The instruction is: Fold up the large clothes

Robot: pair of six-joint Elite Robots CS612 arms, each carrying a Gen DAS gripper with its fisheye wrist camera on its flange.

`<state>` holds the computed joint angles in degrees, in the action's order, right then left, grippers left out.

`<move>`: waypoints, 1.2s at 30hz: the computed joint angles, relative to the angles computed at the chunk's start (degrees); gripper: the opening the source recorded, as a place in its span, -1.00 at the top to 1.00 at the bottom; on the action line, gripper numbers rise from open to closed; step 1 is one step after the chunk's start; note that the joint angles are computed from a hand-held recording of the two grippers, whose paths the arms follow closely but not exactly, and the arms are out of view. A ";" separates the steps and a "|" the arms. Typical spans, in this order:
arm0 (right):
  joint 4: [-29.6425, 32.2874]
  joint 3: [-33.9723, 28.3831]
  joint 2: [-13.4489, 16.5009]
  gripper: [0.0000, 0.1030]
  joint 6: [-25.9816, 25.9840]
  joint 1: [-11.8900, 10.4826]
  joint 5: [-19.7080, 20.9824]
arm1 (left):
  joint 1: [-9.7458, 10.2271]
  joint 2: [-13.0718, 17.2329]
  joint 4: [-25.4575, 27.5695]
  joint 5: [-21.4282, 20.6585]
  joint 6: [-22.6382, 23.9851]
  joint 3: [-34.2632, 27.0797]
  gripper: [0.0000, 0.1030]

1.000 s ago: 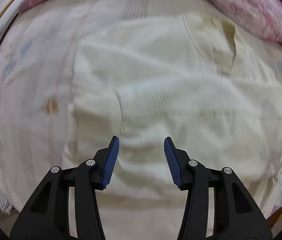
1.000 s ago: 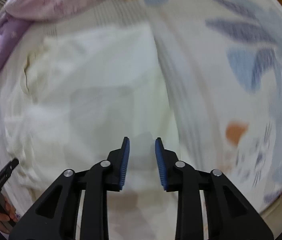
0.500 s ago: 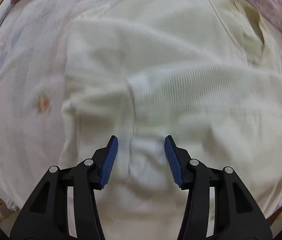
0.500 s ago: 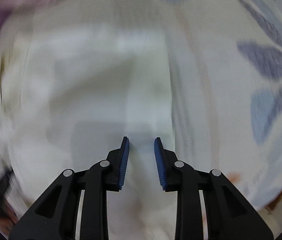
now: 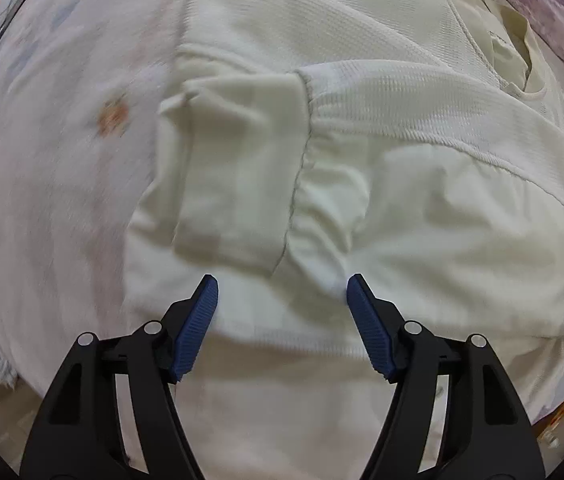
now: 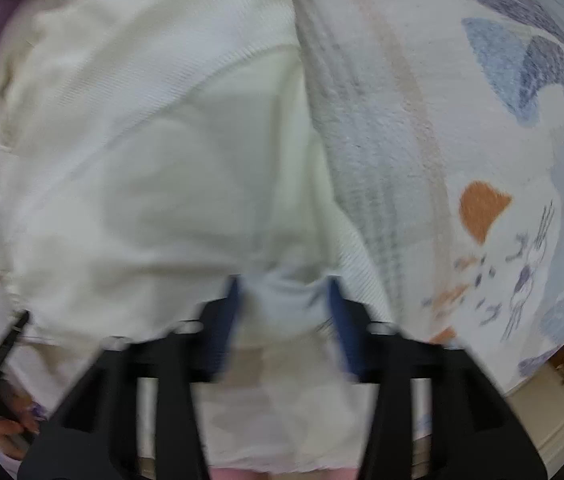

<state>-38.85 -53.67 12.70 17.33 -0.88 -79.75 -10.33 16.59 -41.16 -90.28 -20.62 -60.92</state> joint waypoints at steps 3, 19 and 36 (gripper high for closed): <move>1.03 -1.65 -1.05 -0.48 0.29 0.65 -3.33 | -0.12 -0.53 1.79 -0.36 -0.55 -1.62 -0.40; 11.55 -6.29 -6.05 -0.61 -1.79 2.11 -4.48 | -0.85 -4.93 9.66 -4.31 0.24 -8.06 -0.58; 8.01 -5.15 -8.71 -0.72 5.64 3.02 -0.53 | -0.24 -9.09 2.45 -2.96 7.91 -2.39 -0.58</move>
